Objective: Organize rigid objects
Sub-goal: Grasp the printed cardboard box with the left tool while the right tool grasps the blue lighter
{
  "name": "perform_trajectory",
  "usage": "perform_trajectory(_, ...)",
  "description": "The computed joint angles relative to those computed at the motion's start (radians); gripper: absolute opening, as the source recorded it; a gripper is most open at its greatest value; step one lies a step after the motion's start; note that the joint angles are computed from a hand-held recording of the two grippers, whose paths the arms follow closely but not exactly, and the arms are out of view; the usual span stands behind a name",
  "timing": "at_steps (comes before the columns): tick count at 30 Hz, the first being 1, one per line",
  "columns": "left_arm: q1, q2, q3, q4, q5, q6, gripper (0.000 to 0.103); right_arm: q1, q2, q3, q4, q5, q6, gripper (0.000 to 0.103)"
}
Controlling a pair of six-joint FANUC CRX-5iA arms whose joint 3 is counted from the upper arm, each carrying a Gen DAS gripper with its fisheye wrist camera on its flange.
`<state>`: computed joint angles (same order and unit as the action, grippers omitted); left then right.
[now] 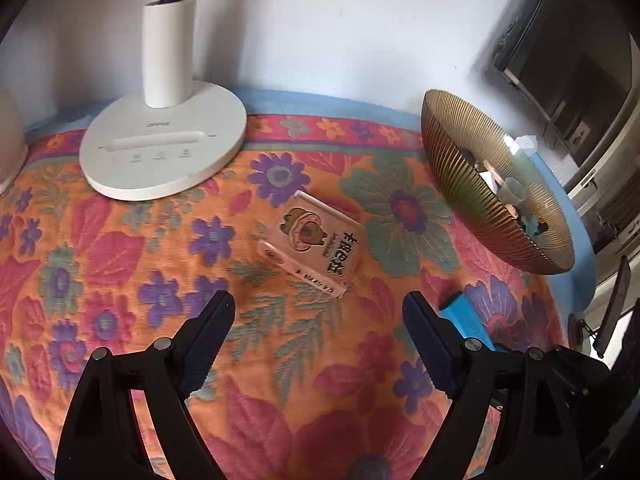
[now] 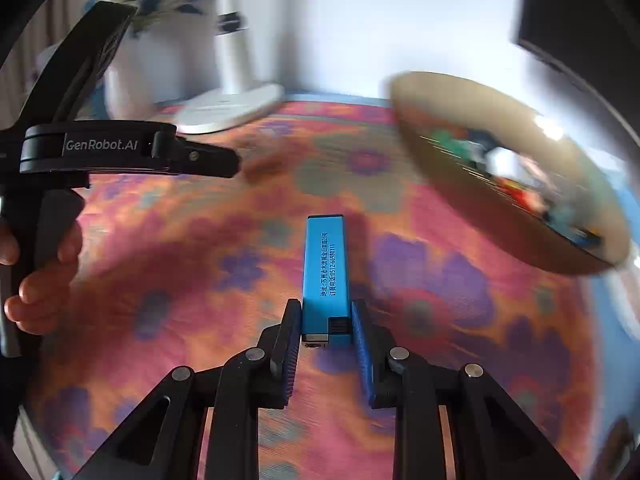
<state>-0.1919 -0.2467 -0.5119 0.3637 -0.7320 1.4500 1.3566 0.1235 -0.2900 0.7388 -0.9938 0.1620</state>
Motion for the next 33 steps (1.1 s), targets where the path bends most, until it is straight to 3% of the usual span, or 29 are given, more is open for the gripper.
perform_trajectory(1, -0.026, 0.031, 0.040, -0.063, -0.002, 0.087, 0.084, 0.004, -0.008, 0.001, -0.017, -0.036, -0.015, 0.024)
perform_trajectory(5, -0.090, 0.107, 0.141, -0.234, 0.026, 0.330, 0.084, -0.018, -0.073, -0.087, 0.013, 0.082, -0.072, 0.024)
perform_trajectory(10, -0.119, 0.184, 0.223, -0.319, 0.046, 0.342, 0.084, -0.024, -0.082, -0.101, 0.021, 0.107, -0.062, 0.024)
perform_trajectory(13, -0.152, 0.220, 0.289, -0.425, 0.000, 0.359, 0.083, -0.036, -0.088, -0.110, 0.019, 0.132, -0.070, 0.024)
perform_trajectory(17, -0.179, 0.199, 0.304, -0.521, -0.055, 0.431, 0.065, -0.027, -0.091, -0.110, 0.020, 0.109, -0.082, 0.024)
perform_trajectory(21, -0.153, 0.164, 0.255, -0.478, -0.015, 0.402, 0.059, -0.026, -0.074, -0.095, 0.023, 0.096, -0.070, 0.026)
perform_trajectory(24, -0.105, 0.087, 0.145, -0.326, 0.051, 0.247, 0.059, -0.022, -0.074, -0.097, 0.030, 0.092, -0.079, 0.026)
perform_trajectory(29, -0.089, -0.045, 0.025, -0.270, 0.016, 0.176, 0.059, -0.023, -0.091, -0.113, 0.029, 0.110, -0.097, 0.027)
perform_trajectory(32, -0.087, -0.118, -0.036, -0.248, 0.022, 0.158, 0.059, -0.031, -0.086, -0.098, -0.001, 0.126, -0.053, 0.054)
perform_trajectory(33, -0.106, -0.118, -0.037, -0.266, 0.031, 0.189, 0.059, -0.031, -0.071, -0.078, -0.015, 0.114, -0.025, 0.057)
